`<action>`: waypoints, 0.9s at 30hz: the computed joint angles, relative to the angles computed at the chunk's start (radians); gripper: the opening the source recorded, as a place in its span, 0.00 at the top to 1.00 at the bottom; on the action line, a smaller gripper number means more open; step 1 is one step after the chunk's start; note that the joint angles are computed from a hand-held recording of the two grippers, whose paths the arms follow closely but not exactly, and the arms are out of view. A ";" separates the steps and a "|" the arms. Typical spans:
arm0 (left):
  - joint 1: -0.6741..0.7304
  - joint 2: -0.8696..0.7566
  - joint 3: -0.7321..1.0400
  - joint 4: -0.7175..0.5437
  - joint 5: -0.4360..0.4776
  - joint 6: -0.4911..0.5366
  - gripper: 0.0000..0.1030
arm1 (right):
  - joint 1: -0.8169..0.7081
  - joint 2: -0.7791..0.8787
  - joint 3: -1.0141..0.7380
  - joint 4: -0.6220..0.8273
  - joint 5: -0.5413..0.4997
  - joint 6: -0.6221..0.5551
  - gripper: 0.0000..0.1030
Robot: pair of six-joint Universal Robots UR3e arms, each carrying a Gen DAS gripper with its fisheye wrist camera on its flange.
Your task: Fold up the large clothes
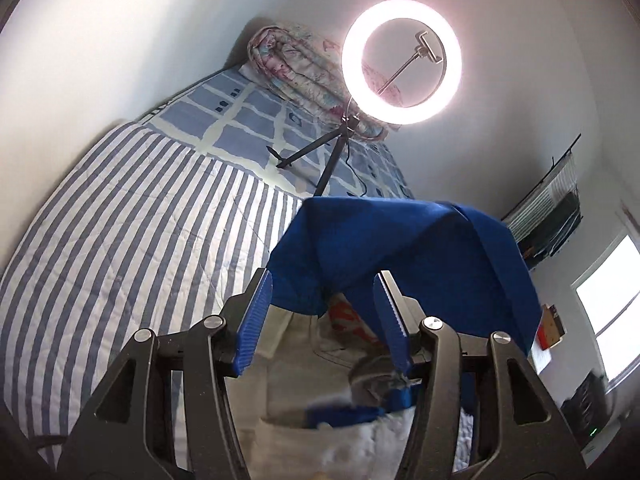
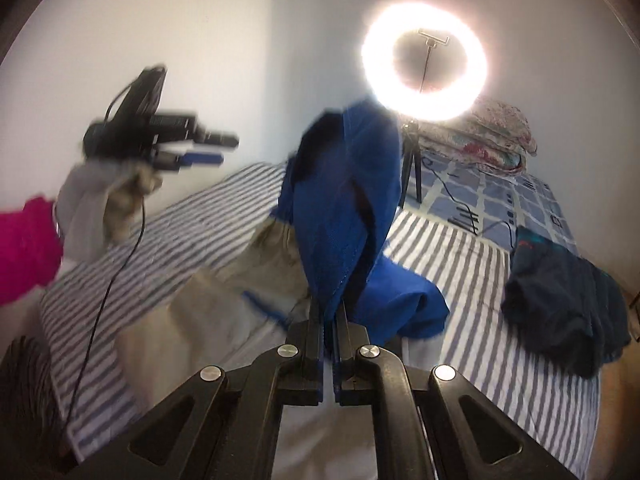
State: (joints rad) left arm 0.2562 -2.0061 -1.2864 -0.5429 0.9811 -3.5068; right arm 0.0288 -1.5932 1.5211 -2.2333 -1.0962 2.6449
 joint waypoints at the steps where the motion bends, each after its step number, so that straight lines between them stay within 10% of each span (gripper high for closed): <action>1: 0.007 0.022 -0.025 0.011 -0.012 -0.015 0.47 | -0.011 -0.044 0.044 0.008 0.007 -0.012 1.00; 18: 0.085 0.361 -0.494 -0.024 -0.096 0.003 0.41 | -0.217 -0.574 0.369 0.389 0.041 -0.326 0.97; 21: 0.124 0.458 -0.652 -0.029 -0.127 0.032 0.41 | -0.313 -0.684 0.343 0.548 0.088 -0.392 0.68; 27: 0.221 0.541 -0.841 -0.046 -0.224 0.029 0.41 | -0.671 -0.769 0.125 1.145 0.277 -0.633 0.46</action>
State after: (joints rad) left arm 0.4768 -1.4654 -2.1271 -0.5892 0.7574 -3.4781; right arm -0.6423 -2.3623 1.6459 -1.0879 -0.8197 2.0119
